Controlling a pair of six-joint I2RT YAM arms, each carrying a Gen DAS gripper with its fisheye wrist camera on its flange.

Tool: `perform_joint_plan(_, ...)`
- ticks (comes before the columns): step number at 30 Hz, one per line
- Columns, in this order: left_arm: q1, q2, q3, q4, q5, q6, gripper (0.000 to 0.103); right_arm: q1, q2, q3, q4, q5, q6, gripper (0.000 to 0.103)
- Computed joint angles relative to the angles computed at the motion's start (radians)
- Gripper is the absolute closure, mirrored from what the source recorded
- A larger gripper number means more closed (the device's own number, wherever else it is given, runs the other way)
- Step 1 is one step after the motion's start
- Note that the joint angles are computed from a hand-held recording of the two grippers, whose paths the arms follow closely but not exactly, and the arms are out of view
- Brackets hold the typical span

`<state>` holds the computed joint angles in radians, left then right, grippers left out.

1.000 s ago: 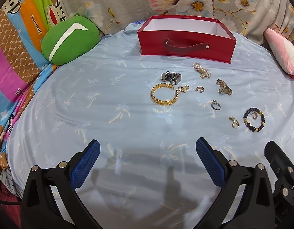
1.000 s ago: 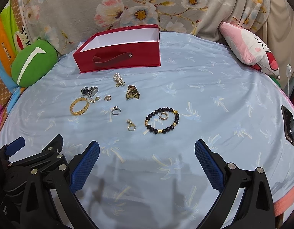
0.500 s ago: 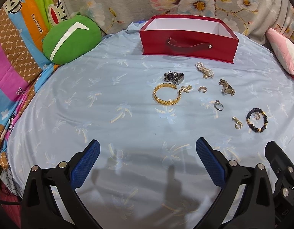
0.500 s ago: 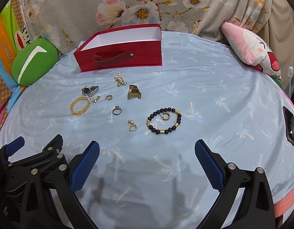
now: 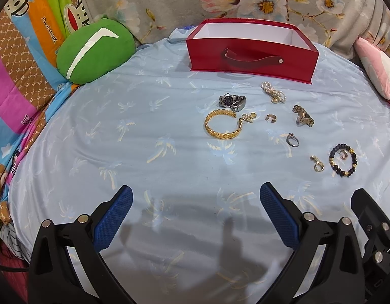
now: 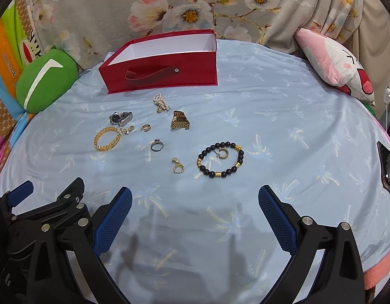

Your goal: Organize jewelry

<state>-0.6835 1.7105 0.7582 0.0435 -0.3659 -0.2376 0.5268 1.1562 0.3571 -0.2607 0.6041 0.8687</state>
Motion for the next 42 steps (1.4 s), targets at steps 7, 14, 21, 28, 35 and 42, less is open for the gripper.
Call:
perform_joint_plan(7, 0.002, 0.0, -0.001, 0.002, 0.0, 0.002, 0.005, 0.001, 0.012, 0.004, 0.008, 0.001, -0.001, 0.005)
perform_joint_plan(14, 0.009, 0.0, -0.012, 0.015, 0.006, 0.003, 0.005, 0.001, 0.016, 0.006, 0.008, 0.001, 0.001, 0.005)
perform_joint_plan(21, 0.02, 0.004, -0.012, 0.014, 0.014, 0.008, 0.005, 0.003, 0.02, 0.006, 0.01, 0.001, 0.004, 0.005)
perform_joint_plan(28, 0.019, 0.007, -0.001, 0.0, 0.015, 0.004, 0.005, 0.01, 0.061, 0.019, 0.03, 0.001, 0.017, 0.005)
perform_joint_plan(35, 0.015, 0.012, 0.004, -0.005, 0.014, -0.002, 0.005, 0.003, 0.057, 0.016, 0.033, -0.006, 0.009, 0.005)
perform_joint_plan(42, 0.013, 0.02, 0.007, -0.004, 0.014, -0.006, 0.005, -0.008, 0.046, 0.001, 0.045, -0.019, -0.001, 0.005)
